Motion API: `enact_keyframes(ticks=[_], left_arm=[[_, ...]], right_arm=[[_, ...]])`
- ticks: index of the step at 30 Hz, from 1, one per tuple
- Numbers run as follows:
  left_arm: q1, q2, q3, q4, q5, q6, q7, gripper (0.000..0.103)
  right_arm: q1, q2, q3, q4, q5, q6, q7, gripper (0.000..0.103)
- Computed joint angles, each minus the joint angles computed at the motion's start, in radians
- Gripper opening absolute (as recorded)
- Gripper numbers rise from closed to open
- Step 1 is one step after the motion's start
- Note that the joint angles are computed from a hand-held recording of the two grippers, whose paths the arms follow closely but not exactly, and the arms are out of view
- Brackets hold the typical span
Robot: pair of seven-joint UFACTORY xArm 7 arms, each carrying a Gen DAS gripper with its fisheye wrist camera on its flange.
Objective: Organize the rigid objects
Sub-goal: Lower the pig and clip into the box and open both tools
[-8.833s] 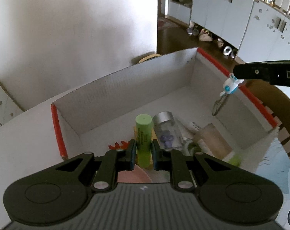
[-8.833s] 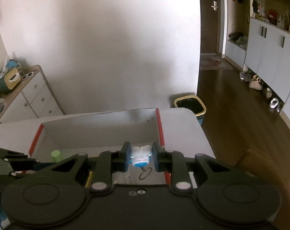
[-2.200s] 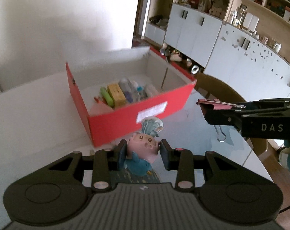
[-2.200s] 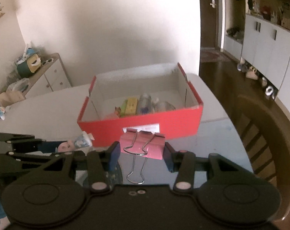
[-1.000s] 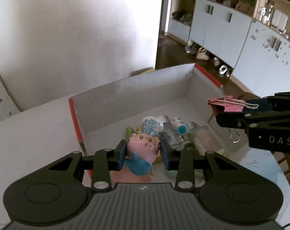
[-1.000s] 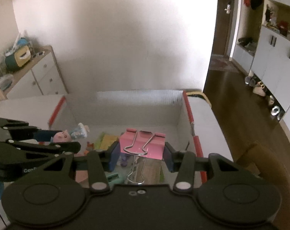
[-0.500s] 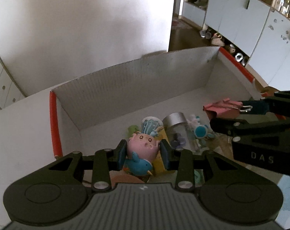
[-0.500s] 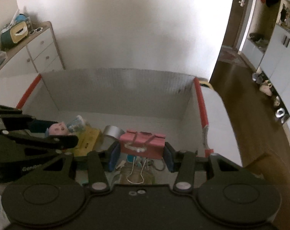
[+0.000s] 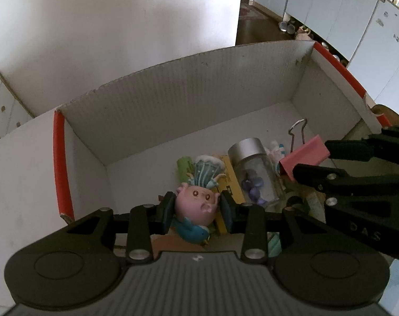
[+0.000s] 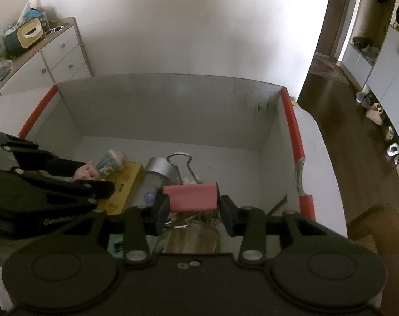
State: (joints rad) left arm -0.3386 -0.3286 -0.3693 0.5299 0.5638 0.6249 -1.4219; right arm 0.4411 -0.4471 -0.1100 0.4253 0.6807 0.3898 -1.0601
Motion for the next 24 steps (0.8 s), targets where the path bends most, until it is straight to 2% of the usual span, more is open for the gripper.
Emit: enact_keyframes(ticks=[2,5,6,10,24], left_arm=[[0.0,0.0,0.003,-0.001,-0.004,-0.004,0.0,0.036],[-0.008,-0.027,0.005,-0.017,-0.024,0.002,0.016,0.047],[-0.005,-0.03,-0.002,-0.016,-0.022,0.011,0.009,0.055],[-0.007,-0.05,-0.03,-0.019,-0.002,0.016,-0.013,0.063],[-0.045,-0.199,-0.081,-0.062,-0.053,0.059,-0.022,0.063]], right_arm=[[-0.004,-0.003,-0.002,0.005,-0.002,0.014,0.002,0.042],[-0.013,-0.019,-0.002,0.005,-0.007,0.029,0.003,0.042],[-0.017,-0.026,-0.001,0.003,-0.011,0.032,0.005,0.043],[-0.021,-0.056,-0.002,-0.013,-0.023,0.041,0.015,0.044],[-0.035,-0.26,-0.02,-0.094,-0.099,0.097,0.106,0.055]])
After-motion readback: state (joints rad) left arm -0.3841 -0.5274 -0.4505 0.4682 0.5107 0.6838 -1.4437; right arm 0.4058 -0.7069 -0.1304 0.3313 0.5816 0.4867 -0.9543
